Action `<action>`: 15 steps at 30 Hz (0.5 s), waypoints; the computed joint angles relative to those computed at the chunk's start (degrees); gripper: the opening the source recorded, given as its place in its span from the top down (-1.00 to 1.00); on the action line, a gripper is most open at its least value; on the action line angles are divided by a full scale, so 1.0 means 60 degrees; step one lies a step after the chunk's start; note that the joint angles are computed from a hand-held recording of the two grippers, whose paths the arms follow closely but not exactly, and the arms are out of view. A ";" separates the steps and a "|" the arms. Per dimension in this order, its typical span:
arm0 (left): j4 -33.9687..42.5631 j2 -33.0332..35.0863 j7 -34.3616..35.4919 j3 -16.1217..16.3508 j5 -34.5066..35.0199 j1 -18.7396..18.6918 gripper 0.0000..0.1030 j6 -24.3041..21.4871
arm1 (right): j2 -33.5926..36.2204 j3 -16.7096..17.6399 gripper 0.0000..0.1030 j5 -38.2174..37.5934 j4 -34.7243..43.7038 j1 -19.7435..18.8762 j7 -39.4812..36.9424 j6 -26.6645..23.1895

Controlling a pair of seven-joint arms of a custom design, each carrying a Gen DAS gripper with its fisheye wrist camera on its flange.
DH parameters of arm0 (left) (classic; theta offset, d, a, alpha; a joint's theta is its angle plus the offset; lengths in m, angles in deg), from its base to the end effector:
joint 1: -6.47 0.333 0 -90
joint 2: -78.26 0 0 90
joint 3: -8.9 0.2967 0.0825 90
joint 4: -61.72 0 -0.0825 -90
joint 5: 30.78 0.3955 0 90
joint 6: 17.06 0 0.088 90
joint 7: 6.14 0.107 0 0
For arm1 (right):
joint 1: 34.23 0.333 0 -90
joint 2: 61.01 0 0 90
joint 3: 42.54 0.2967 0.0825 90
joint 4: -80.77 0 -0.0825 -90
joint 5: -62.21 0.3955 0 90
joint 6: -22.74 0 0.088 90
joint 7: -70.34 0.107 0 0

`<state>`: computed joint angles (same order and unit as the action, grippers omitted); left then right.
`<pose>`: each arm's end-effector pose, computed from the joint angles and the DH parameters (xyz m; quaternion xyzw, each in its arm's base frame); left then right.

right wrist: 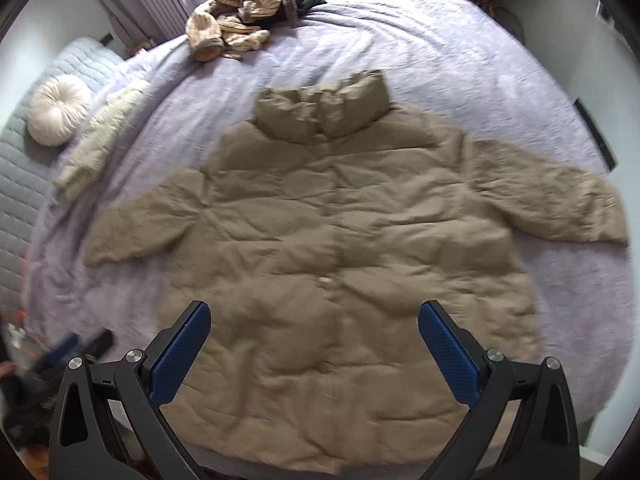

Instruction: Fold large clothes

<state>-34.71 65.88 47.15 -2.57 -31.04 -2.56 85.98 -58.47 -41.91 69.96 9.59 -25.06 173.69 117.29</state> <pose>0.4837 -0.1949 0.6885 -0.7883 0.5931 -0.1508 0.0643 0.5615 0.1104 0.7480 -0.6770 0.7103 -0.0430 0.1877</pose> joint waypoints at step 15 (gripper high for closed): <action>-0.2750 0.0365 0.0282 0.1268 -0.1260 0.1544 -1.00 0.4428 | 0.3582 0.0665 -1.00 0.1368 0.2486 0.0710 -0.0264 0.0138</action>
